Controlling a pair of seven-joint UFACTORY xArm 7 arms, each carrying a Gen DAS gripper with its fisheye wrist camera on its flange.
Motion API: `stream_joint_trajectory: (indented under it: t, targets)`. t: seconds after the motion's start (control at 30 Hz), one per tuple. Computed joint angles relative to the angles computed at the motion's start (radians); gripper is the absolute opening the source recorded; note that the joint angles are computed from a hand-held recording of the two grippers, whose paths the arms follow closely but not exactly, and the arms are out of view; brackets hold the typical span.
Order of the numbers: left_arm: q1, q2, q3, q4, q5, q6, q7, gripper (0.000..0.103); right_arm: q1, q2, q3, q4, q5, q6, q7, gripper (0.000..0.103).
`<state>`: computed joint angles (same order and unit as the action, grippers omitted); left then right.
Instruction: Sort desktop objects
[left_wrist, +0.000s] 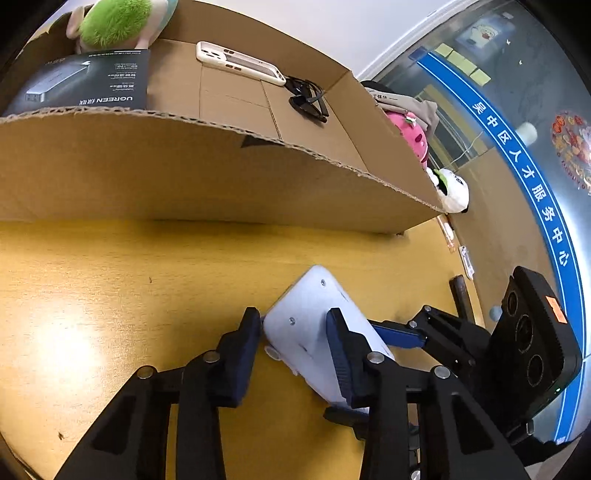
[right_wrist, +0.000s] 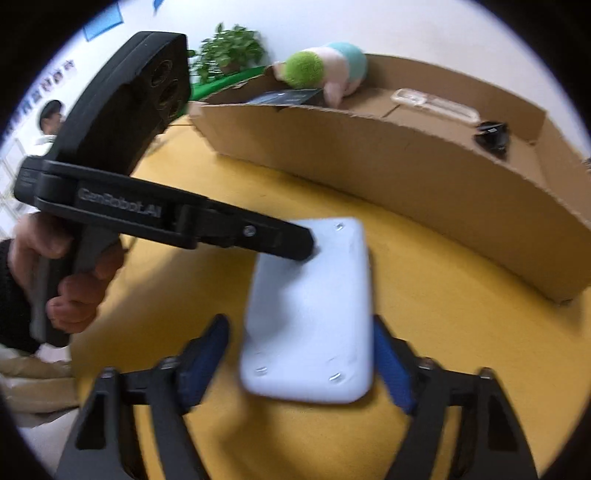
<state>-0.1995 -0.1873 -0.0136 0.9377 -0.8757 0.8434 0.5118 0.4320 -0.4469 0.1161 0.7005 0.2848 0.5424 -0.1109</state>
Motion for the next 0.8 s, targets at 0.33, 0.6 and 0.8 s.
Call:
stream_joint_trajectory:
  t: [0.33,0.6,0.8]
  targets:
    - [0.003,-0.062,0.009,-0.013,0.034,-0.003,-0.019,0.028,0.007,-0.01,0.018,-0.006,-0.011,-0.038,0.096,0.066]
    - [-0.013,-0.11,0.035,0.036,0.038,-0.009,-0.009,0.028,0.009,-0.036,0.02,0.037,-0.034,-0.074,0.108,0.066]
    - [-0.024,-0.101,0.039,0.127,0.064,-0.011,-0.003,0.028,-0.01,-0.029,0.021,0.098,-0.065,-0.102,0.13,0.066]
